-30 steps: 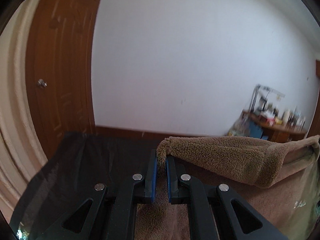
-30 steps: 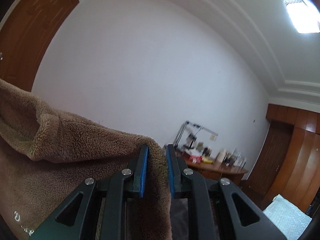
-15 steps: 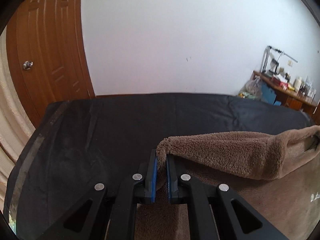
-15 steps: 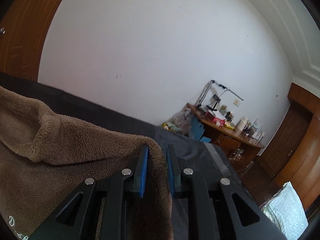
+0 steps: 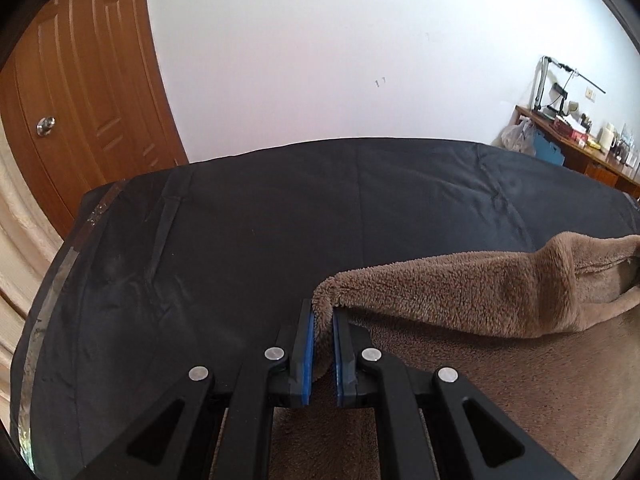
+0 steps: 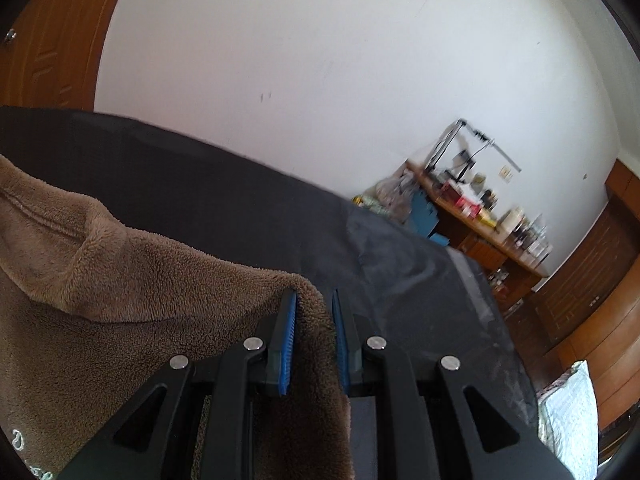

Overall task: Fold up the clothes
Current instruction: 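Lower the hanging sweatshirt onto the bed with both grippers, then open the right gripper and release the sweatshirt collar while the left gripper holds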

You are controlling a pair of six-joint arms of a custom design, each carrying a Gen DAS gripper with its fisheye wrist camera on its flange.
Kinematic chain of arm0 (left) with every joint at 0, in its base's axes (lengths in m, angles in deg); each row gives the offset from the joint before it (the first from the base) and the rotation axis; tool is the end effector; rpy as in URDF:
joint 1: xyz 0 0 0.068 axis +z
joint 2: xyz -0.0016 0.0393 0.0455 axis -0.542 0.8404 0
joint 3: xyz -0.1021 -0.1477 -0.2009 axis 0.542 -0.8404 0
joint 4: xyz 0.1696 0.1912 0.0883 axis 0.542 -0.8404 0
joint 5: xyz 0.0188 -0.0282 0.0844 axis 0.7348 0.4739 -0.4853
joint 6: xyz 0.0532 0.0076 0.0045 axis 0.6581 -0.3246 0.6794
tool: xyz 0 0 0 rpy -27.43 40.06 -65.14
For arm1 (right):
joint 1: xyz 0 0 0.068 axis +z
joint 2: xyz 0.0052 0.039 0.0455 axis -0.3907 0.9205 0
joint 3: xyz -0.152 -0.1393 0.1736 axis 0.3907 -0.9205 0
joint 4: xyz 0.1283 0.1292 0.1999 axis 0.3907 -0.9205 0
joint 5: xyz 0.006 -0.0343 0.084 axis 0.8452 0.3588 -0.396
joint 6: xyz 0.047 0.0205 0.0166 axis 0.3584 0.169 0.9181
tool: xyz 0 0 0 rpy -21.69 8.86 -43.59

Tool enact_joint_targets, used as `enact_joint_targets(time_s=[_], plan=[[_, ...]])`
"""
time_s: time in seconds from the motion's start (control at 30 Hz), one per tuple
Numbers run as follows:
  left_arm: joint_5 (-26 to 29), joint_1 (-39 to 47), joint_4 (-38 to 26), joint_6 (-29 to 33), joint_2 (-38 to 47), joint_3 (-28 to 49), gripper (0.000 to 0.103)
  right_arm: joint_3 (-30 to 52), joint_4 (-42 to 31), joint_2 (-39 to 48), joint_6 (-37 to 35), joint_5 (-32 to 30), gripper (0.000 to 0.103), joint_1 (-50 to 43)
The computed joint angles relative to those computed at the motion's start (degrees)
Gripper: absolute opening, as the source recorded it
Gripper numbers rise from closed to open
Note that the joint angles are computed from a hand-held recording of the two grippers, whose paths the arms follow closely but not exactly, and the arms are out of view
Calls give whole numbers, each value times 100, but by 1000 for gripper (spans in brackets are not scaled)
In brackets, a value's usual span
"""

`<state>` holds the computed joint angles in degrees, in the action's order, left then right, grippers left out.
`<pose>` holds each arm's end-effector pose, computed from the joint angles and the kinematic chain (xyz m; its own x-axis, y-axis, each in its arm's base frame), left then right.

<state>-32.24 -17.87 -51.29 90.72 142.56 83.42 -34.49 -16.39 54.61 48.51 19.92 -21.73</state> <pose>0.2935 0.0740 0.1247 -0.7565 0.0364 -0.6529 -0.0069 0.9980 0.0636 0.3355 -0.0043 0.1396 -0.6672 -0.2843 -0.6885 0.0447 0.9074 -0.4180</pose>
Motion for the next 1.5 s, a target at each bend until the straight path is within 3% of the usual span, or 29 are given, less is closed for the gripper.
enact_joint_targets(time_s=[0.07, 0.2, 0.3, 0.67, 0.9, 1.0, 1.17, 1.5], plan=[[-204, -140, 86, 7, 105, -4, 9, 29, -57, 55, -20, 36, 23, 17], [-596, -382, 190, 135, 89, -80, 11, 65, -95, 156, -116, 177, 60, 68], [-716, -478, 191, 138, 73, -85, 11, 55, -157, 146, -205, 128, 63, 67], [70, -51, -583, 89, -468, 48, 11, -172, -1197, -1206, 340, -1282, 76, -592], [-136, -238, -927, 330, -1387, -221, 12, -121, -2001, -1781, 508, -2201, 79, -550], [-97, -276, -1246, 411, -1737, -271, 12, -163, -2152, -1846, 510, -2304, 79, -357], [672, -256, -2122, 773, -1824, -98, 12, -282, -2202, -1766, 586, -2103, 80, 68], [129, -1005, -2024, 889, -1381, -7, 12, -64, -2176, -942, 682, -1852, 80, 427]])
